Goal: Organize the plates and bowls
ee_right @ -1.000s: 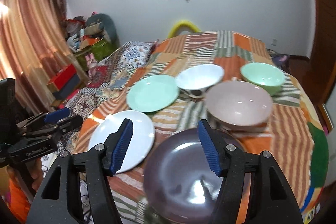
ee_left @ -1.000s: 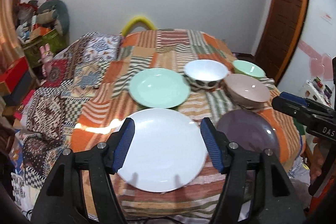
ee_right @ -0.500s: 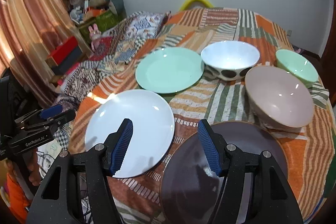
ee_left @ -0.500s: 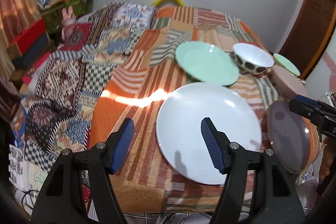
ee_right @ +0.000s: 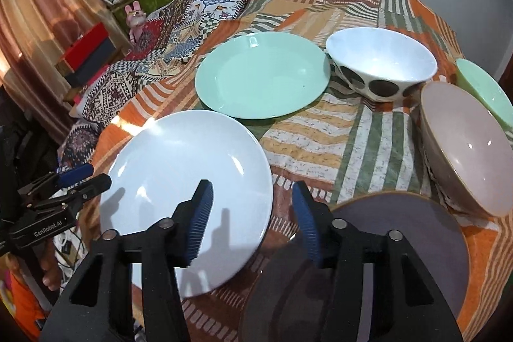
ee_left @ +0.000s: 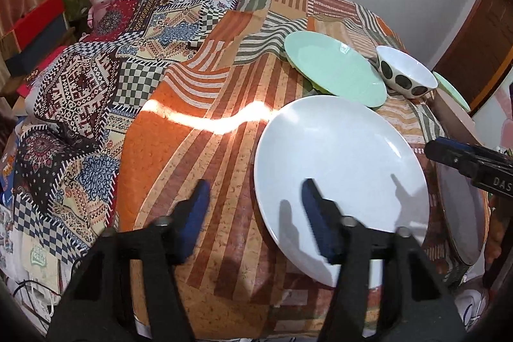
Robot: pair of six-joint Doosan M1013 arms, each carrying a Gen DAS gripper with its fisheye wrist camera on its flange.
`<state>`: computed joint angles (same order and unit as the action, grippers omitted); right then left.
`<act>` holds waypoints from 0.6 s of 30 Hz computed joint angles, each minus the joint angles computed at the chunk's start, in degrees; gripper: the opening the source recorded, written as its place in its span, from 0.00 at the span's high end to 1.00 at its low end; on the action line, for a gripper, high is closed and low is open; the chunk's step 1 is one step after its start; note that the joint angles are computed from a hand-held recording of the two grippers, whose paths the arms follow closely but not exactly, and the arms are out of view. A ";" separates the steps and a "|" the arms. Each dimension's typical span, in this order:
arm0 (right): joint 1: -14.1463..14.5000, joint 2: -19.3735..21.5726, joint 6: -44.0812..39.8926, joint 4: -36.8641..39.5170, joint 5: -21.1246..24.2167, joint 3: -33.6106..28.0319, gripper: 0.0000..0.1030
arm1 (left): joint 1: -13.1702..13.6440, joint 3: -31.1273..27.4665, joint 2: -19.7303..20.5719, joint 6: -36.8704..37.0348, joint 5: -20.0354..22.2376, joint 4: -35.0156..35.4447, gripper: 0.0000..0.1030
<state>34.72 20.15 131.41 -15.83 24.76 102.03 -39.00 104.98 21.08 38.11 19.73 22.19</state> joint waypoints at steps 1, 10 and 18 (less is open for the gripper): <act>0.03 0.19 0.62 -0.93 0.20 -0.14 0.61 | 0.09 0.01 0.05 0.90 -0.34 -0.82 0.57; -0.89 2.20 -5.81 5.95 3.17 -1.94 0.68 | 0.82 0.18 0.51 11.06 -1.77 -11.27 0.72; -1.04 3.48 -9.42 8.97 4.67 -3.00 0.75 | 1.24 0.41 0.71 15.49 -2.20 -16.30 0.75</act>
<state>33.68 23.63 121.98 -6.86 29.43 99.04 -37.76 105.39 21.79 53.60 17.53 5.90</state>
